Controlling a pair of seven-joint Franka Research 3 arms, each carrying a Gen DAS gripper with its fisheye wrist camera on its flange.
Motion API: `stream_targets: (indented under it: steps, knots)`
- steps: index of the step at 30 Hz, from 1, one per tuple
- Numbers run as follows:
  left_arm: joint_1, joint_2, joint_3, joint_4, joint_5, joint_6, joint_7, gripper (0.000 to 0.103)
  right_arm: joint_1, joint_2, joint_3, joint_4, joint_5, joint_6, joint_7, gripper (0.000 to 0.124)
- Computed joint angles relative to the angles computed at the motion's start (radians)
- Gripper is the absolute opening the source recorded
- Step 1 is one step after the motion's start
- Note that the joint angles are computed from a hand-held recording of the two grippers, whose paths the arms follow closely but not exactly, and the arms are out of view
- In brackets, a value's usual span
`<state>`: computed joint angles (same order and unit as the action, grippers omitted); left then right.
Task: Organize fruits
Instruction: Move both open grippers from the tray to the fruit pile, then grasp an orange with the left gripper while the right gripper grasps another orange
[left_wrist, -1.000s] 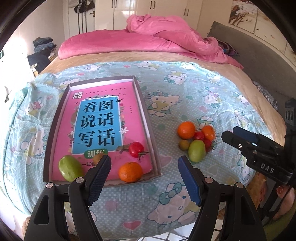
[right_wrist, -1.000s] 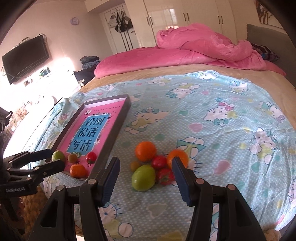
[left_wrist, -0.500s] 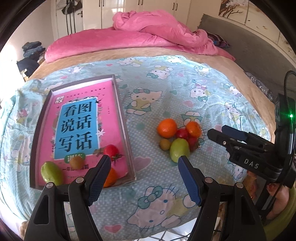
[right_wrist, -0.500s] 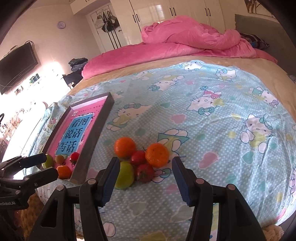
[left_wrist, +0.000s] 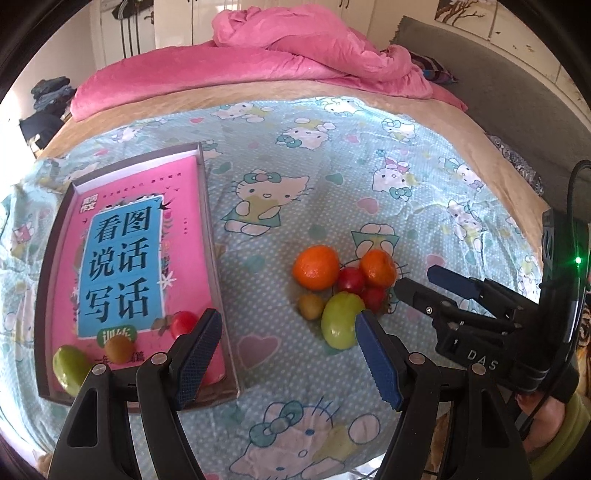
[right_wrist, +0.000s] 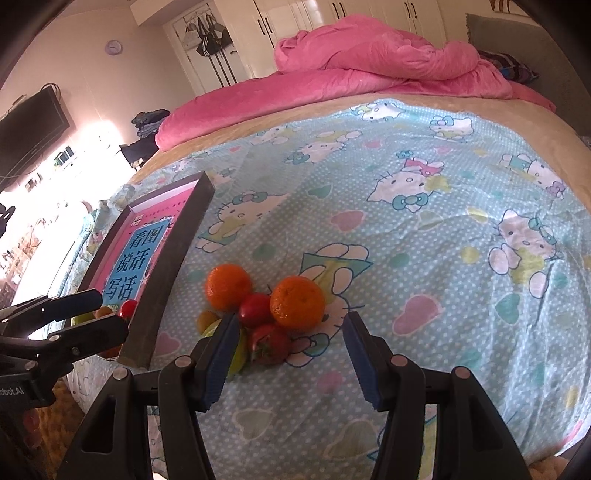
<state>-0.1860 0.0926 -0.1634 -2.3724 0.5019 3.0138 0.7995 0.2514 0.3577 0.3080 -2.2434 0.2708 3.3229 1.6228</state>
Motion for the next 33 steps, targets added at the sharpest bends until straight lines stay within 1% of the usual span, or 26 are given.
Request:
stream_targets:
  steps: [3, 9, 12, 13, 14, 17, 21, 22, 25, 27, 30, 33]
  knots:
    - [0.004, 0.023, -0.009, 0.023, -0.029, -0.011, 0.029, 0.076, -0.022, 0.013, 0.018, 0.012, -0.009, -0.006, -0.002, 0.058]
    - [-0.003, 0.073, -0.009, 0.077, -0.056, -0.034, 0.053, 0.076, -0.077, 0.045, 0.067, 0.039, -0.021, -0.015, -0.012, 0.058]
    - [-0.010, 0.096, -0.003, 0.100, -0.062, -0.043, 0.058, 0.076, -0.086, 0.059, 0.076, 0.053, -0.020, -0.021, -0.018, 0.058]
    - [-0.007, 0.106, -0.007, 0.108, -0.072, -0.043, 0.068, 0.076, -0.075, 0.065, 0.064, 0.060, -0.017, -0.024, -0.020, 0.058]
    - [-0.002, 0.114, -0.014, 0.113, -0.088, -0.043, 0.083, 0.076, -0.080, 0.072, 0.068, 0.067, -0.017, -0.029, -0.024, 0.058]
    - [0.002, 0.142, -0.020, 0.137, -0.119, -0.055, 0.111, 0.076, -0.118, 0.097, 0.106, 0.085, -0.015, -0.041, -0.040, 0.058]
    - [0.006, 0.171, -0.026, 0.163, -0.149, -0.062, 0.140, 0.076, -0.105, 0.119, 0.095, 0.108, 0.001, -0.050, -0.056, 0.057]
    - [0.006, 0.175, -0.027, 0.168, -0.156, -0.063, 0.146, 0.076, -0.115, 0.125, 0.104, 0.112, 0.004, -0.051, -0.062, 0.054]
    - [0.008, 0.196, -0.031, 0.190, -0.177, -0.068, 0.165, 0.076, -0.129, 0.138, 0.119, 0.122, 0.015, -0.056, -0.074, 0.051]
    - [0.006, 0.211, -0.030, 0.206, -0.186, -0.072, 0.171, 0.076, -0.124, 0.147, 0.112, 0.136, 0.022, -0.067, -0.081, 0.050]
    - [0.029, 0.232, -0.057, 0.223, -0.231, -0.072, 0.209, 0.076, -0.181, 0.167, 0.170, 0.142, 0.033, -0.060, -0.101, 0.049]
    - [0.065, 0.256, -0.097, 0.244, -0.297, -0.075, 0.264, 0.076, -0.212, 0.183, 0.204, 0.147, 0.032, -0.053, -0.119, 0.048]
